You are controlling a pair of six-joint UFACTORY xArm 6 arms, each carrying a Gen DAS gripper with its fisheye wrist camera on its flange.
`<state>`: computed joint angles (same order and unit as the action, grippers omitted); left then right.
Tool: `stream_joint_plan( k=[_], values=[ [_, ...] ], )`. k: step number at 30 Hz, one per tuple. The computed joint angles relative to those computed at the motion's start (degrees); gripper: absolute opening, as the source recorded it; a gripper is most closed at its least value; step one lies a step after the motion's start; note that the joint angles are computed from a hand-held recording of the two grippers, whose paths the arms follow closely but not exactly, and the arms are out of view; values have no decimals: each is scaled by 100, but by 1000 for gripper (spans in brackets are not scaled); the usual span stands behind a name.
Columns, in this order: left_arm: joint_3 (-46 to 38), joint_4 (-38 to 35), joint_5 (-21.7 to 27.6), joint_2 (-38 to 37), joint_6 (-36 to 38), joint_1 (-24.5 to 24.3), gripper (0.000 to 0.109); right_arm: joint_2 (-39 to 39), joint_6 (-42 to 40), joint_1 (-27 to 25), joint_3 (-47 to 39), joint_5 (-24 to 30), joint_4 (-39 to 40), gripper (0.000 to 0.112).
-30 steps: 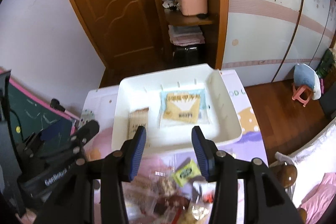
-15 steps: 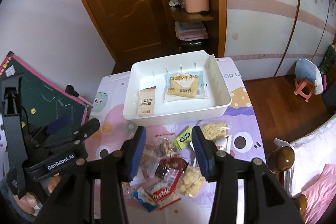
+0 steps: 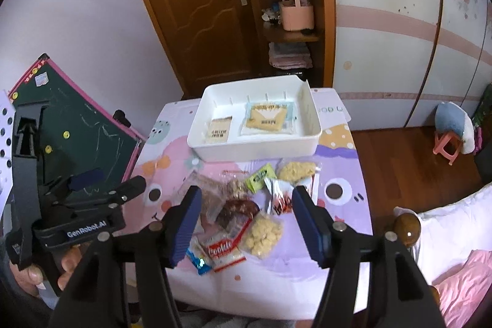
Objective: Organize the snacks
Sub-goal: 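Open both tools and withdraw them from the white basket, then grasp white bun bag with right tool while left tool grasps clear printed bag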
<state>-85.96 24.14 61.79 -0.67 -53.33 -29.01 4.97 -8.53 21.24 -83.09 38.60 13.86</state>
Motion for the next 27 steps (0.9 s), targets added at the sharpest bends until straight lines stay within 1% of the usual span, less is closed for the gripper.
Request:
stream_joint_plan(
  k=[4,6,11,16,20,27],
  values=[
    [353,-17,-11,-217,-264,-82,90,-278,-316,-78,490,-108,252,61],
    [590,19,-32,-362,-466,-123,90,-326,-468,-119,630,-75,428,61],
    [965,81,70,-565,-734,-204,90,-307,-670,-171,781,49,715,61],
    [1269,44,156,-695,-866,-172,90,-251,-778,-179,855,122,775,61],
    [1483,-89,22,-754,-826,-51,90,-168,-770,-162,825,200,775,61],
    [1762,-512,-516,-625,-415,249,90,14,-704,-130,788,158,744,61]
  ],
)
